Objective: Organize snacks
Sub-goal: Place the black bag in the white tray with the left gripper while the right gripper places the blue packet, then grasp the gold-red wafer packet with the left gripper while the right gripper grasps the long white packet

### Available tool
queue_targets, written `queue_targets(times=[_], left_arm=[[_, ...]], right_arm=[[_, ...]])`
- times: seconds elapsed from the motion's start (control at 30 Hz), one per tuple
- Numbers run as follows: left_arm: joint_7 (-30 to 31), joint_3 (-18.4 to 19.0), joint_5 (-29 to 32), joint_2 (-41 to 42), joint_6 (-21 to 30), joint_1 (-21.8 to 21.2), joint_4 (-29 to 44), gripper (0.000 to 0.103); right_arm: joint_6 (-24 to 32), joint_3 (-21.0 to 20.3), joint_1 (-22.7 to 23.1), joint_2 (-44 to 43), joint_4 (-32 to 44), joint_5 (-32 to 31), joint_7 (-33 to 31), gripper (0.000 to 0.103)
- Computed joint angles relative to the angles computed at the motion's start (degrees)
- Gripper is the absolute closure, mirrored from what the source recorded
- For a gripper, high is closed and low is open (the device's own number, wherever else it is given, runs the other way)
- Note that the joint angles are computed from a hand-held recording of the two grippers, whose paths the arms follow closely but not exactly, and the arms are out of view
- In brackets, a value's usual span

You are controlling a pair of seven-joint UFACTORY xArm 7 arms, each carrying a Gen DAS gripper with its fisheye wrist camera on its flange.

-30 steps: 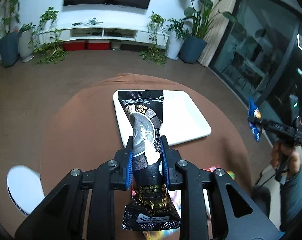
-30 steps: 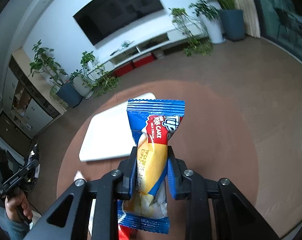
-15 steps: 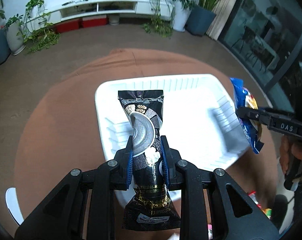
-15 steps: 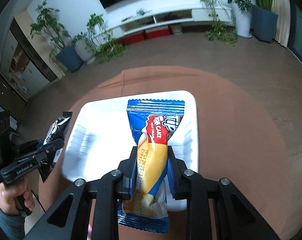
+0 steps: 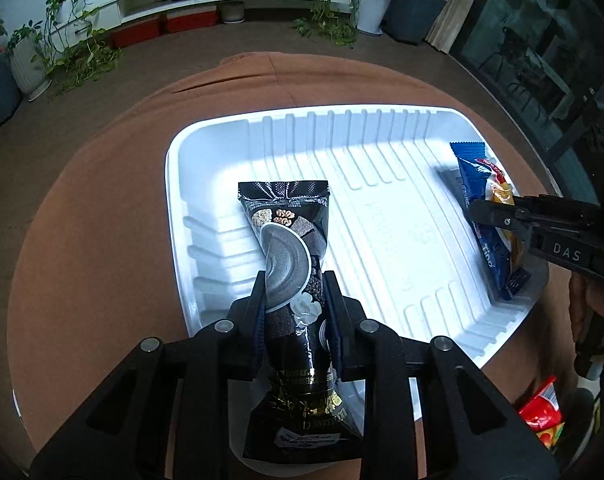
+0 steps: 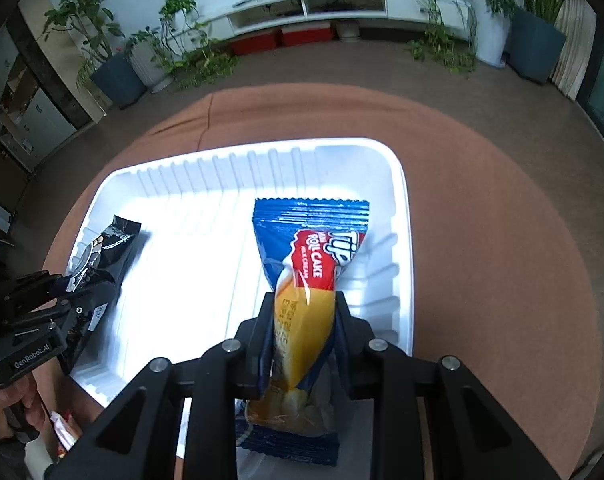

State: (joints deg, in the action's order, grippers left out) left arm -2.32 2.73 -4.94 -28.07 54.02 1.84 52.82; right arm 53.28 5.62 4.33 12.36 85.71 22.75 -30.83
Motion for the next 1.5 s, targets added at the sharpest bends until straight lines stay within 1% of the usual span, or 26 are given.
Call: queue_targets(times=[0.1,0.13,0.2,0.27,0.3,0.37,0.4,0.43,0.5,0.53,0.57,0.63,0.67,0.7,0.73,0.8,0.87,0.9,0.97,1.03,1.07,1.13,1.23,1.3,1.4,1.5], left_arm=[[-1.0,-1.0,0.7,0.1,-1.1,0.0,-0.8,0.079],[-1.2,-1.2,1.1,0.1,-1.4,0.0,-0.9,0.079],[-1.9,-1.6,1.8,-0.3,-1.5,0.1,-1.3,0.078],[-1.7,-1.3,2.2,-1.5,-1.4,0.1,-2.0,0.076],[-2.0,-1.4,2.4,-2.1,-1.2,0.2,-2.3,0.073],[-2.3,-1.3,2.1,-3.4,-1.3,0.0,-2.7,0.066],[-2.6,-1.3,2.0,-4.2,-1.4,0.0,-2.8,0.055],[-3.1,-1.5,2.2,-5.4,-1.9,0.1,-3.1,0.047],[-3.3,-1.1,2.0,-7.1,-1.8,0.2,-2.5,0.040],[-3.5,-0.8,1.8,-7.1,-0.9,0.1,-0.9,0.036],[-3.8,-0.7,1.5,-8.3,-0.8,0.2,-0.9,0.032],[-3.9,-0.2,1.1,-12.1,-0.1,0.3,-1.4,0.016],[-4.0,0.0,0.9,-13.6,0.4,0.3,-1.5,0.011],[-4.2,0.2,0.6,-16.4,0.9,0.2,-2.2,0.002],[-4.0,0.4,0.3,-18.7,1.7,0.1,-2.7,0.000],[-4.5,0.1,0.5,-24.4,3.4,0.4,-4.0,0.000],[-5.5,-0.9,1.1,-31.1,5.3,0.9,-6.1,0.000],[-6.2,-1.5,1.0,-34.1,6.9,0.8,-6.8,0.000],[-8.4,-2.2,0.4,-39.4,10.9,0.6,-7.5,0.000],[-11.7,-3.1,-0.4,-43.9,16.1,0.8,-7.9,0.000],[-14.1,-3.8,-0.9,-46.4,19.0,1.2,-8.4,0.000],[-18.1,-5.0,-1.6,-50.9,22.8,1.6,-9.8,0.000],[-22.2,-7.7,-3.0,-58.1,28.4,0.1,-12.6,0.000],[-25.4,-9.2,-5.0,-62.0,30.3,-1.0,-14.5,0.000],[-29.5,-11.2,-7.5,-67.2,32.6,-2.8,-16.8,0.000],[-32.4,-13.8,-9.2,-70.3,34.6,-4.2,-17.7,0.000]], right_arm=[[0.0,0.0,0.0,-0.2,-0.2,0.0,0.0,0.074],[-0.1,0.0,0.0,-0.3,-0.2,-0.2,-0.1,0.072],[-0.3,-0.1,0.1,-1.1,-0.9,-0.5,-0.2,0.066],[0.0,-0.2,-0.3,-1.4,-0.9,0.5,-0.9,0.057],[0.1,-0.2,-0.5,-1.7,-1.0,1.2,-1.3,0.055],[0.2,-0.4,-0.9,-2.8,-1.6,2.5,-1.9,0.046],[0.1,-0.5,-0.9,-3.1,-1.7,2.7,-1.9,0.044],[0.1,-0.7,-1.2,-3.8,-1.9,3.4,-2.3,0.041],[0.3,-1.0,-1.6,-5.0,-2.0,4.9,-3.0,0.039],[0.4,-1.3,-2.0,-6.1,-2.5,6.0,-3.8,0.037],[0.5,-1.7,-2.4,-7.5,-3.1,7.3,-4.7,0.034],[1.3,-2.6,-3.1,-9.8,-4.0,9.9,-6.6,0.030],[2.0,-3.4,-3.6,-11.5,-4.8,11.8,-7.9,0.028],[2.9,-4.2,-4.1,-12.9,-5.3,13.4,-8.9,0.027],[3.9,-5.0,-4.4,-14.2,-5.8,15.1,-9.8,0.025],[6.9,-7.4,-5.3,-17.8,-7.6,20.1,-12.2,0.021],[8.7,-9.5,-5.7,-21.3,-10.1,23.8,-14.0,0.015],[10.2,-11.1,-6.0,-24.0,-12.2,26.0,-15.2,0.013],[13.4,-13.9,-6.1,-28.6,-16.2,28.3,-17.5,0.009],[15.4,-16.1,-6.2,-32.7,-20.5,28.8,-19.0,0.009],[16.8,-17.4,-6.4,-35.3,-23.3,28.6,-19.2,0.008],[17.9,-18.8,-6.7,-38.9,-27.4,27.7,-19.1,0.008],[17.6,-20.4,-7.4,-45.9,-34.7,25.5,-18.4,0.008],[17.7,-21.2,-7.6,-50.2,-39.1,23.7,-17.9,0.008],[16.9,-21.2,-7.7,-56.7,-44.9,20.3,-17.3,0.008],[18.0,-21.6,-5.6,-60.5,-47.4,18.3,-17.0,0.010]])
